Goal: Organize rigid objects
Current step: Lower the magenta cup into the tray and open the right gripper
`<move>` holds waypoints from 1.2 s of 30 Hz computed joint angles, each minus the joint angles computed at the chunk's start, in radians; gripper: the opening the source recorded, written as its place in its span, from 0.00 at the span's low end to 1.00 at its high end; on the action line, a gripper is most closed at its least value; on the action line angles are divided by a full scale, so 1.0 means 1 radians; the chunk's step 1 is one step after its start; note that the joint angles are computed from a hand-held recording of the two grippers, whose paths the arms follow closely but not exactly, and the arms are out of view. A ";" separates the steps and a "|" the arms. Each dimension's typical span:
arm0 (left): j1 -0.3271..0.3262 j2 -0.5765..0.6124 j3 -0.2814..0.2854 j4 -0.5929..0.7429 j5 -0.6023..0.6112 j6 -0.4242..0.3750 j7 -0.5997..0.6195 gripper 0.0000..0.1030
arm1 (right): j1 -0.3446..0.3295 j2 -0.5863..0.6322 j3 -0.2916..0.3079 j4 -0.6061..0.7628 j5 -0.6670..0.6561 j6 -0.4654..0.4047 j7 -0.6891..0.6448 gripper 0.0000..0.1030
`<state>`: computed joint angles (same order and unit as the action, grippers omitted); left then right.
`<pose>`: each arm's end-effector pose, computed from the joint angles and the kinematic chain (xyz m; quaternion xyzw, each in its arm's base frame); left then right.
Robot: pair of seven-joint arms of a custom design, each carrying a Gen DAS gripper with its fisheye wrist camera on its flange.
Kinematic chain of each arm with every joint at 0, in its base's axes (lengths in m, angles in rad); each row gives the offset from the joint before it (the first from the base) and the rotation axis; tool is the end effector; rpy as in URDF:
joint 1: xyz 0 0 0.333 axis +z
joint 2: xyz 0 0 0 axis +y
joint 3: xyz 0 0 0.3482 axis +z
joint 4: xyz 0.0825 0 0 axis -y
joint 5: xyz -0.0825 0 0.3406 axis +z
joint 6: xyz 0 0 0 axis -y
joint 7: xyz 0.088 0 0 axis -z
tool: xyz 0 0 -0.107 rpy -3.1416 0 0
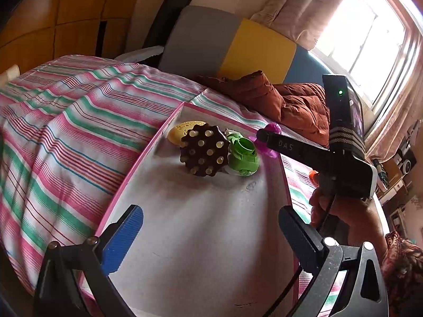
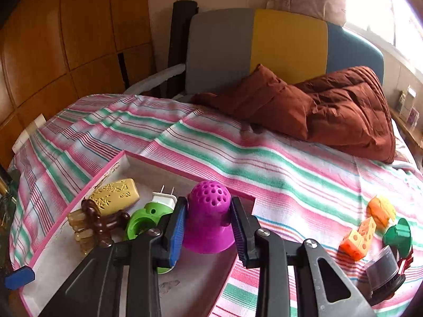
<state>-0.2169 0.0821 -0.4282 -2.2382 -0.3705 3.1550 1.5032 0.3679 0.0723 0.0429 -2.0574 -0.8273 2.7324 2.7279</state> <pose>0.4621 -0.2995 0.4934 -0.5819 0.7033 -0.3993 0.0859 0.5085 0.2514 0.5151 -0.6292 0.6796 -0.2612 0.2719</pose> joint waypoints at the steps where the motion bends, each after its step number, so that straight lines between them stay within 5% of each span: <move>1: 0.002 0.001 -0.002 0.001 -0.002 -0.003 0.004 1.00 | -0.001 -0.002 0.000 -0.003 0.015 -0.005 0.000 0.36; 11: -0.012 -0.007 0.008 -0.010 0.007 0.001 -0.008 1.00 | -0.043 -0.069 0.028 -0.090 0.018 0.064 0.070 0.39; 15: -0.025 -0.013 0.023 -0.016 0.047 0.011 -0.036 1.00 | -0.042 -0.023 0.061 -0.021 0.113 -0.054 -0.056 0.41; 21: -0.012 -0.015 0.009 -0.018 0.033 0.017 -0.023 1.00 | 0.014 0.013 0.033 0.038 0.146 -0.131 -0.172 0.41; 27: -0.023 -0.017 0.027 -0.019 0.052 0.011 -0.051 1.00 | 0.048 -0.004 0.025 0.047 -0.015 -0.251 -0.034 0.42; 31: -0.024 -0.020 0.027 -0.024 0.052 0.024 -0.049 1.00 | 0.015 -0.051 0.025 -0.009 -0.036 -0.137 0.028 0.43; 36: -0.017 -0.022 0.017 -0.026 0.041 0.022 -0.039 1.00 | -0.002 -0.017 0.044 0.028 0.070 -0.143 -0.078 0.44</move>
